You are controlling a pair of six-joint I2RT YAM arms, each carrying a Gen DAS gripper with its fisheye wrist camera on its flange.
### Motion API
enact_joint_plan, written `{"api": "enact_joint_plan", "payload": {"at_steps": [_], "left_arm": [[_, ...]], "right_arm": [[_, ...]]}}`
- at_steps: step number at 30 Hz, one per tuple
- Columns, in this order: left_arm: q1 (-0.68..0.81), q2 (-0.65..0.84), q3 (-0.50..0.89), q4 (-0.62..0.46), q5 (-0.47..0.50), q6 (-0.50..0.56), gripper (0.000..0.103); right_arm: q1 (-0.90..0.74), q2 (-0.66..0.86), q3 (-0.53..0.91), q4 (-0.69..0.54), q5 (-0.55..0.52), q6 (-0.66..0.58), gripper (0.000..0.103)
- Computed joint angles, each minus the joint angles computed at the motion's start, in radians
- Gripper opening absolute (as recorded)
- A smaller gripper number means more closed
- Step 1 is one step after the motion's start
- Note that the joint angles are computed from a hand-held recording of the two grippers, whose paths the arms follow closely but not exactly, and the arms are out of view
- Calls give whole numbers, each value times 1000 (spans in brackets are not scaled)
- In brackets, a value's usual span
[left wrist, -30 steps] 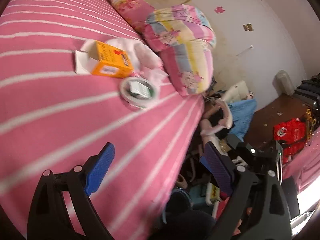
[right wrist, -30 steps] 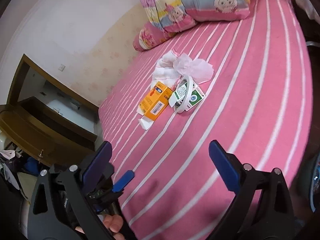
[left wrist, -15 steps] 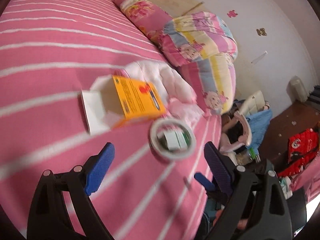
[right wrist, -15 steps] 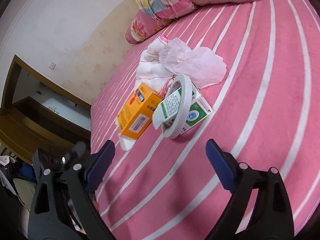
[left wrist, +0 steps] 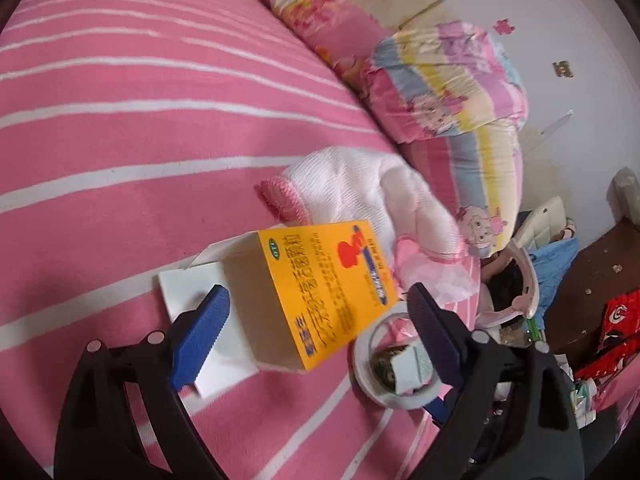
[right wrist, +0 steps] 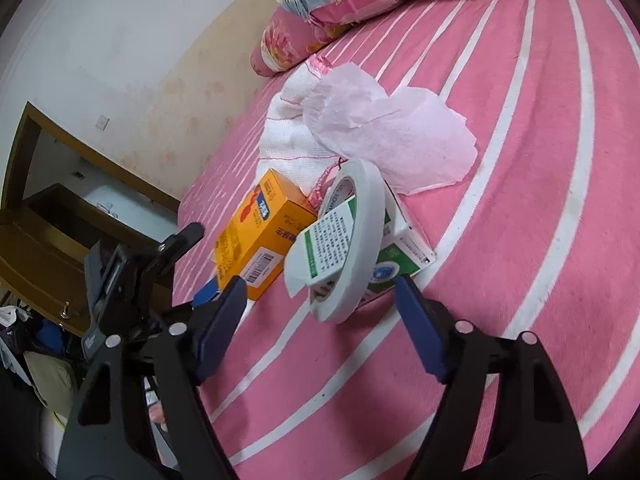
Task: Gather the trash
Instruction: 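Move both tools back over the orange box and tape roll on the bed, then grasp the orange box with the left tool while the right tool grasps the white tape roll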
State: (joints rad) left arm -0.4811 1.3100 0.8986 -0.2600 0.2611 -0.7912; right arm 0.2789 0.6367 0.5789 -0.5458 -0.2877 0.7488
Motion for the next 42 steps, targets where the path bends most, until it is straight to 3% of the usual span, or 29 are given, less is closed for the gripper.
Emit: {"api": "enact_joint_plan", "payload": {"at_steps": [2, 6, 7, 9, 12, 13, 16, 18, 23, 27, 32, 38, 42], "left_arm": [[7, 43, 12, 14, 42, 2, 81], [-8, 88, 44, 7, 23, 8, 78], [-5, 92, 42, 17, 33, 4, 74], [3, 102, 32, 38, 51, -13, 58], [19, 107, 13, 81, 102, -34, 48], [17, 104, 12, 82, 97, -35, 47], [21, 94, -8, 109, 117, -52, 36], [37, 83, -44, 172, 164, -91, 24], [52, 56, -103, 264, 216, -170, 15], [39, -13, -127, 262, 198, -185, 6], [-5, -156, -175, 195, 125, -210, 2], [-72, -387, -255, 95, 29, -262, 2], [-151, -604, -313, -12, -70, -329, 2]], "right_arm": [[-7, 18, 0, 13, -4, -9, 66], [-32, 25, -6, 26, -20, -23, 52], [-36, 34, -7, 36, -26, -25, 49], [-38, 40, -7, 36, -29, -38, 36], [-33, 45, -4, 31, -26, -42, 17], [-31, 42, -6, 35, -29, -37, 16], [-5, 27, -4, 36, -4, -29, 14], [24, 20, 3, 35, 30, -35, 12], [82, 12, 22, 34, 107, -46, 11], [108, -15, 24, 45, 133, -40, 11], [185, -66, 36, 35, 178, -22, 11], [495, -100, 88, -41, 426, 45, 11], [789, -89, 131, -116, 678, 146, 11]]}}
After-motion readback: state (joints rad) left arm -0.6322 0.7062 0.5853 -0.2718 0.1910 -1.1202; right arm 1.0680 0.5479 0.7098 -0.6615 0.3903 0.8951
